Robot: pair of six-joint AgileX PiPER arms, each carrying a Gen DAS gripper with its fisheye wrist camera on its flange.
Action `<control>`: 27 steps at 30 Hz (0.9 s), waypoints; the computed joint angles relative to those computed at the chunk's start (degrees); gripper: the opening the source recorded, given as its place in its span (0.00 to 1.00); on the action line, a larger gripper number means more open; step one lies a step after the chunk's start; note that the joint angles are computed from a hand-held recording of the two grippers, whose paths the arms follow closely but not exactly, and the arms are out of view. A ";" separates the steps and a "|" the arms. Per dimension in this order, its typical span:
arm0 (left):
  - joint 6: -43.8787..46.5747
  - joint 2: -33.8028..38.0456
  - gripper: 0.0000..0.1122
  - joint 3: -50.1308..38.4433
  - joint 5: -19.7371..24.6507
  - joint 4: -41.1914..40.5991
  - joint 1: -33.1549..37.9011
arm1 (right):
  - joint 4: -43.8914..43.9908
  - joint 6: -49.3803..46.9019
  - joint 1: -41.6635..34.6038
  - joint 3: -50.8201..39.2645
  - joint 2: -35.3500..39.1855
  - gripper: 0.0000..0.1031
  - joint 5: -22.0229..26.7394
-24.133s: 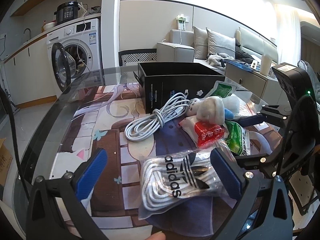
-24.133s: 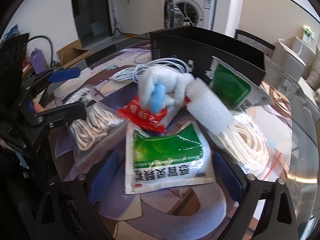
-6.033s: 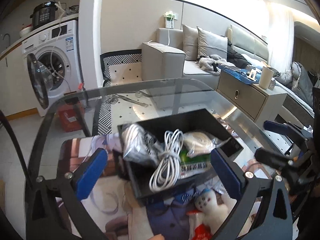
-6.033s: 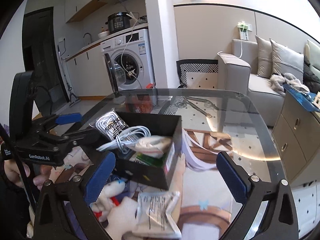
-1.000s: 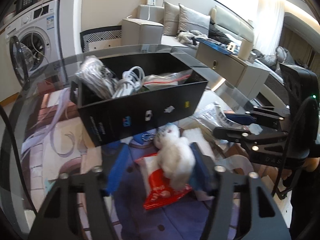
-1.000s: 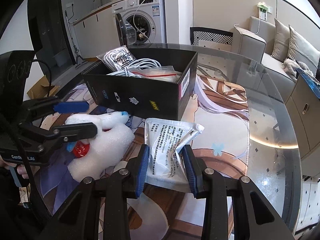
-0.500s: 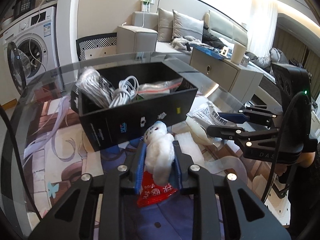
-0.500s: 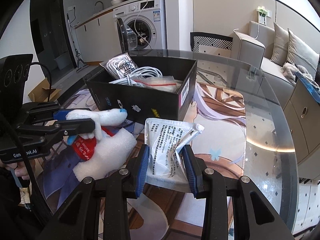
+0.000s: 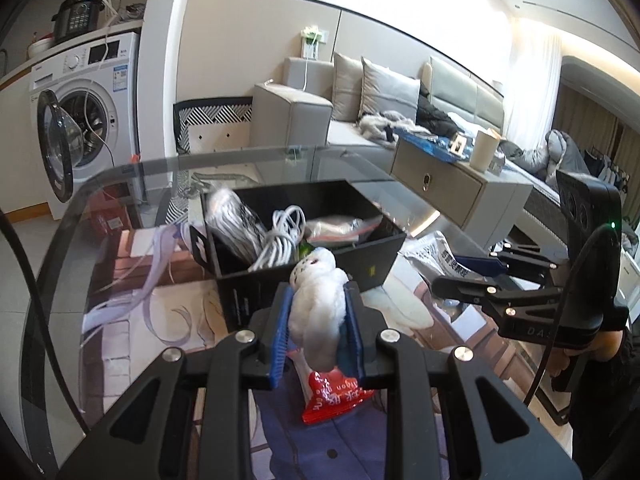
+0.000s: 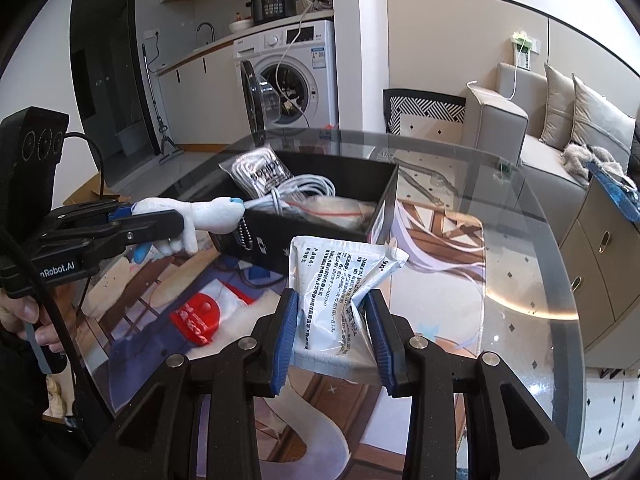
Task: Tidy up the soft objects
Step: 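Lift and carry the sachet and plush toy over the black box with both grippers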
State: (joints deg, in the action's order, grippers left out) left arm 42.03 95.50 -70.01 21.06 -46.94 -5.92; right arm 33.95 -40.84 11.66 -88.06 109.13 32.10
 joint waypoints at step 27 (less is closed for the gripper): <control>-4.89 5.99 0.21 -12.20 -0.09 4.31 2.37 | -1.76 10.29 1.87 -16.48 6.57 0.34 2.74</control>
